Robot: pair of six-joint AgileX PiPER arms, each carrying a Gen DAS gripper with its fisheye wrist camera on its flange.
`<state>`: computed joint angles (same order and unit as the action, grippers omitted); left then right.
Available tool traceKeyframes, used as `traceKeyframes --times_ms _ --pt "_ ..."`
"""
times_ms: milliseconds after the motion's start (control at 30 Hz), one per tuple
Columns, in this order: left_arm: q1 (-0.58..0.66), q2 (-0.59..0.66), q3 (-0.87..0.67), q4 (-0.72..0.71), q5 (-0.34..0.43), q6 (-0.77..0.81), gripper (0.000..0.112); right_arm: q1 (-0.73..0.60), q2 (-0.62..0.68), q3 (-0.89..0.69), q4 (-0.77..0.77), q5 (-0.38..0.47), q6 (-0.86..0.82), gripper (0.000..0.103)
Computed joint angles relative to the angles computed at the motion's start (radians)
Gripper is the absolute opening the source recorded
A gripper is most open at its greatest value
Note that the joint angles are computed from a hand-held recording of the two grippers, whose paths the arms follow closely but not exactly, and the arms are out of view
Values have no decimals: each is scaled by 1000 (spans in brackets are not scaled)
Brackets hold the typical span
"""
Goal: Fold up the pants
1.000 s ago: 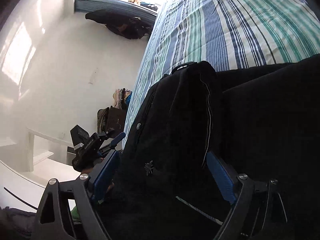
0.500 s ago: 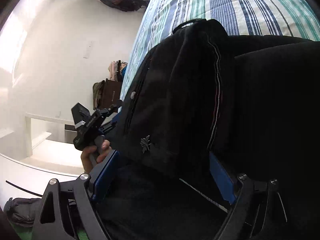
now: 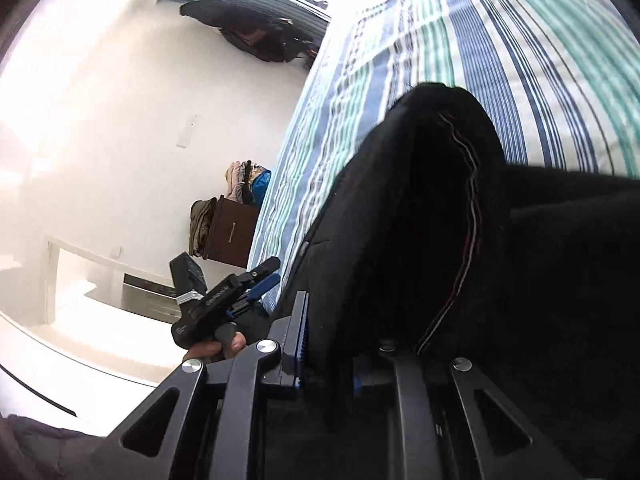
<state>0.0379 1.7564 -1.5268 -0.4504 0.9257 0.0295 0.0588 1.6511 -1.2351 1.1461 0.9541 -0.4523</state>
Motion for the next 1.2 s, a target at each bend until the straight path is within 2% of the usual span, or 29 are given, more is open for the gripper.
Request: traceKeyframes --times_ms 100,200,333,400,500,567,633,733,800,867,933,967,1000,1067,1133,1200 --pt "-3 1 -5 -10 6 5 77 -26 -83 -120 -197 64 109 17" --pt "-14 -10 0 -3 2 12 77 -103 -139 -174 -298 153 140 17" --pt "-26 -13 -1 -3 3 18 77 -277 -222 -51 -326 196 112 17" --pt "-35 -10 -4 4 8 15 77 -399 -208 20 -341 210 66 17" --pt "-49 -5 -9 15 15 17 77 -471 -187 148 -415 159 51 17" --pt "-63 -9 -10 28 16 19 77 -501 -168 219 -386 112 3 17" --pt "-78 -16 -10 39 18 23 77 -511 -167 216 -369 108 -6 17" --pt "-107 -35 -6 44 14 36 77 -502 -196 167 -382 158 4 17" --pt "-141 -48 -2 59 4 41 77 -471 -207 127 -440 163 36 17" --pt "-185 -51 -9 68 4 50 77 -417 -193 119 -578 125 116 17" --pt "-232 -44 -36 86 25 58 77 -388 -142 160 -641 83 160 26" --pt "-254 -45 -49 101 36 60 77 -412 -129 161 -612 98 165 26" --pt "-272 -54 -53 113 38 67 77 -448 -127 146 -573 129 149 32" --pt "-298 -82 -45 123 26 89 78 -478 -169 115 -617 152 172 45" --pt "-329 -101 -35 136 -1 94 84 -463 -232 60 -759 140 240 47" --pt "-380 -101 -31 157 -33 97 85 -466 -258 -11 -760 142 248 48"
